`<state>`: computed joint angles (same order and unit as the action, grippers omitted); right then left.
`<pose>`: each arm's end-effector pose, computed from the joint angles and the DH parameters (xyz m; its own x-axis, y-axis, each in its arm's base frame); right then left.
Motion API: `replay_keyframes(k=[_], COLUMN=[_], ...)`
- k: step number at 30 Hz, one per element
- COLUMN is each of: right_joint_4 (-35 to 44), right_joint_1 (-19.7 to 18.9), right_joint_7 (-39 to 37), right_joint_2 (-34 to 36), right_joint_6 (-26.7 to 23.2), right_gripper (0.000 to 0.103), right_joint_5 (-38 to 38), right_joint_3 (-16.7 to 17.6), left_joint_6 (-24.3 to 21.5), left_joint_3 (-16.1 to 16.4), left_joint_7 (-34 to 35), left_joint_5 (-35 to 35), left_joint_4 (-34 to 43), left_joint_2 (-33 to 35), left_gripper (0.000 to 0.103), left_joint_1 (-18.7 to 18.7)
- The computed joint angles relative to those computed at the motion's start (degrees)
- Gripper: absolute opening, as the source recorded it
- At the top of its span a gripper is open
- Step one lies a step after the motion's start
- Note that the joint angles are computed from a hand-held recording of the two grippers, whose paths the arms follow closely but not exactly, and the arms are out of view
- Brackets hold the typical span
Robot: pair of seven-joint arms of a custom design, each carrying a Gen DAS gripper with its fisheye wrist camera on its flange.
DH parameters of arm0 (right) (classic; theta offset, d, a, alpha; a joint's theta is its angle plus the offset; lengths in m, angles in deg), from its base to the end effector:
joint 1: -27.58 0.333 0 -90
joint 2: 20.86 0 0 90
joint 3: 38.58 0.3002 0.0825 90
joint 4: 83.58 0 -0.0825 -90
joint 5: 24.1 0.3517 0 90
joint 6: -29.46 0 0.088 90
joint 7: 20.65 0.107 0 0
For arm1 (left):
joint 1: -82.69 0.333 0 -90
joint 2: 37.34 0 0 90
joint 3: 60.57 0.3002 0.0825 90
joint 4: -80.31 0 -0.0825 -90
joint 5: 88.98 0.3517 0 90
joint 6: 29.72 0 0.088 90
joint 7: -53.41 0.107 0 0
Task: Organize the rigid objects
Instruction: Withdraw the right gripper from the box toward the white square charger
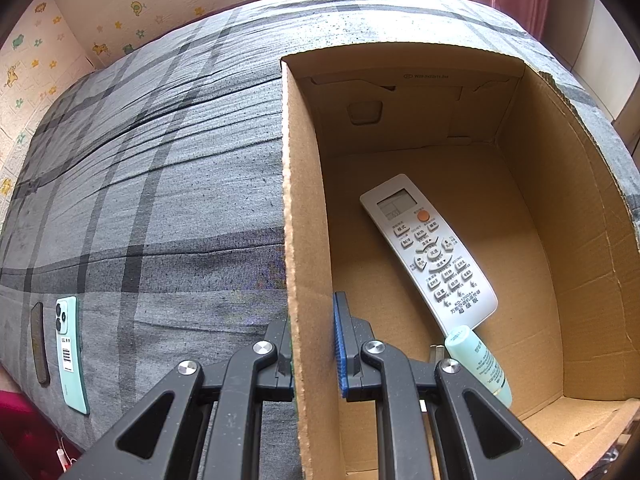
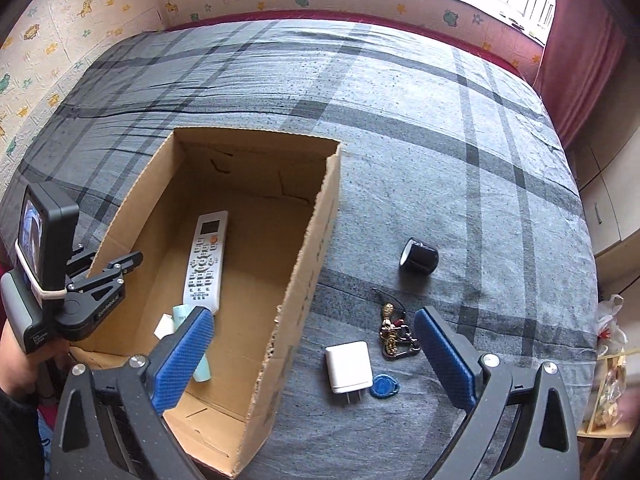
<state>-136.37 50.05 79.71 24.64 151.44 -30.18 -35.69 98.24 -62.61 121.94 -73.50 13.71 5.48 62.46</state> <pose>0.6911 0.3050 0.4534 0.2738 -0.9618 -0.0043 -0.8790 -0.2485 -0.4070 0.6923 -0.2658 0.3856 -0.1121 -0.9884 -0.1023 -0.9206 0.1421 -0.3638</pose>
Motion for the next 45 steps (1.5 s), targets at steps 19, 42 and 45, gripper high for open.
replay_keyframes(k=[19,42,45], right_joint_4=[-23.09,-23.28,-22.15], right_joint_1=[-5.72,-6.82,-6.83], right_joint_7=[0.3,-4.49,-5.16], right_joint_2=[-9.71,-3.95,-2.92], right_joint_6=[11.25,11.54,10.83], right_gripper=[0.102,0.101,0.1], right_joint_5=[0.36,2.5,2.75], right_joint_3=[0.86,2.11,2.31], left_joint_6=[-0.17,-0.9,-1.13], left_joint_3=[0.22,0.2,0.26], left_joint_7=[-0.49,-0.39,-0.32], left_joint_5=[0.48,0.68,0.79], left_joint_4=[0.05,0.95,1.24], left_joint_2=[0.06,0.52,0.69], left_gripper=[0.015,0.015,0.015], left_joint_1=[-0.39,-0.4,-0.49])
